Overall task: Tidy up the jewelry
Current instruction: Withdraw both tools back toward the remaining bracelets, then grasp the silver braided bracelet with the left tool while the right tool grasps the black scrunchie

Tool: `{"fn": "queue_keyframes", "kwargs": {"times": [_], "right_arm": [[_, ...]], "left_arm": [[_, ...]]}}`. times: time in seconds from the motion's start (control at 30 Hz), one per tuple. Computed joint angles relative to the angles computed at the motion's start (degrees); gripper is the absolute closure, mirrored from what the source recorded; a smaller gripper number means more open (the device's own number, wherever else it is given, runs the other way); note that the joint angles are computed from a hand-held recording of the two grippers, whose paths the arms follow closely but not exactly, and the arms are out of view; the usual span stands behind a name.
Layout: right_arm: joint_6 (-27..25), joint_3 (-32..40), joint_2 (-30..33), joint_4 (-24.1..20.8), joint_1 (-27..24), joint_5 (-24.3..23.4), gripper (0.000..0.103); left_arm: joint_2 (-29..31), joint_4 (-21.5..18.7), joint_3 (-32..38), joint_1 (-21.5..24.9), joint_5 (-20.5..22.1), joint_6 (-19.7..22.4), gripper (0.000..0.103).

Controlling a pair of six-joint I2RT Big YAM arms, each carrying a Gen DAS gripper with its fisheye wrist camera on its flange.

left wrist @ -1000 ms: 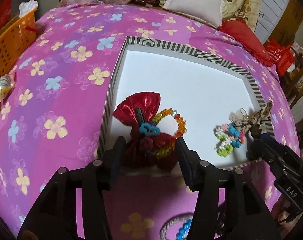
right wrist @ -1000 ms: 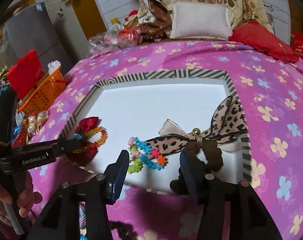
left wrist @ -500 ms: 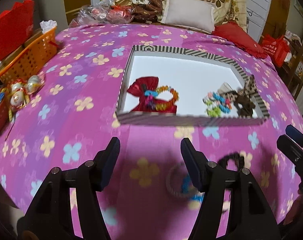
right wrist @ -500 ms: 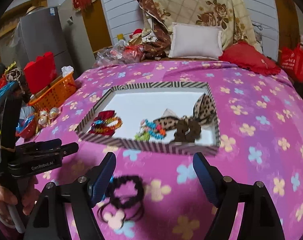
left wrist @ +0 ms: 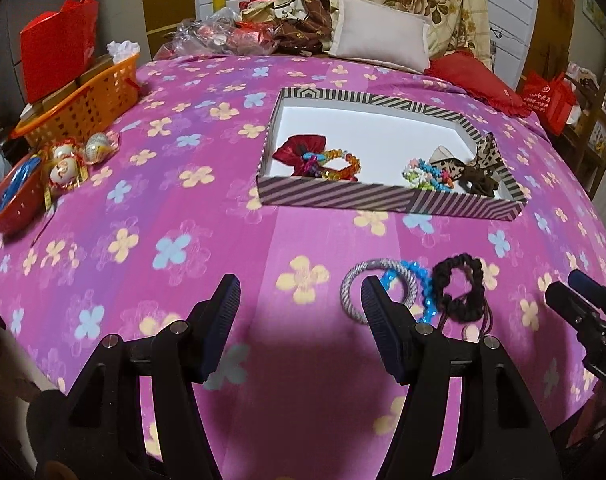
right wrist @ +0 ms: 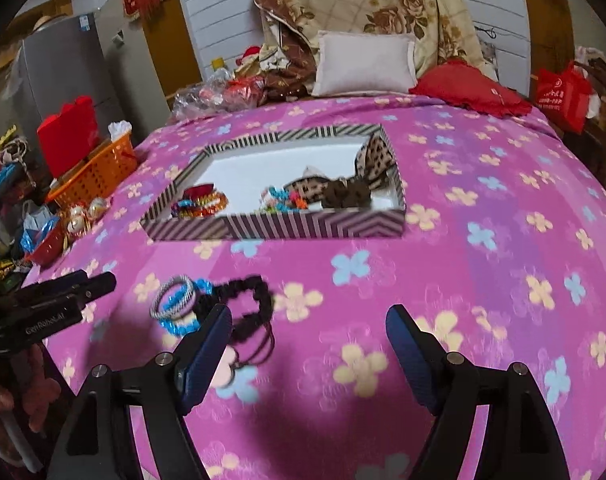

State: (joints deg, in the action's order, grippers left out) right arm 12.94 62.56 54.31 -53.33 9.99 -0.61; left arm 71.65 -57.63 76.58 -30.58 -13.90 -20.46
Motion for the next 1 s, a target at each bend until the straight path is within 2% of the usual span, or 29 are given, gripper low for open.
{"fn": "queue_keyframes", "kwargs": {"times": [0.2,0.53,1.0], "right_arm": [[-0.6,-1.7,-1.5,-1.0,0.4,-0.1,0.026],[-1.6,-2.5,-1.5,-1.2,1.4,-0.8,0.026],[-2.4,-1.5,0.9,-1.1,1.3,-3.4,0.026]], "left_arm": [[-1.6,-0.7,-2.4,1.1,2.3,-1.8,0.040],[-1.6,-1.3,-3.7,1.0,3.9,-2.1,0.040],[0.7,-1.5,-2.2,1.4,4.0,-2.2,0.040]]}}
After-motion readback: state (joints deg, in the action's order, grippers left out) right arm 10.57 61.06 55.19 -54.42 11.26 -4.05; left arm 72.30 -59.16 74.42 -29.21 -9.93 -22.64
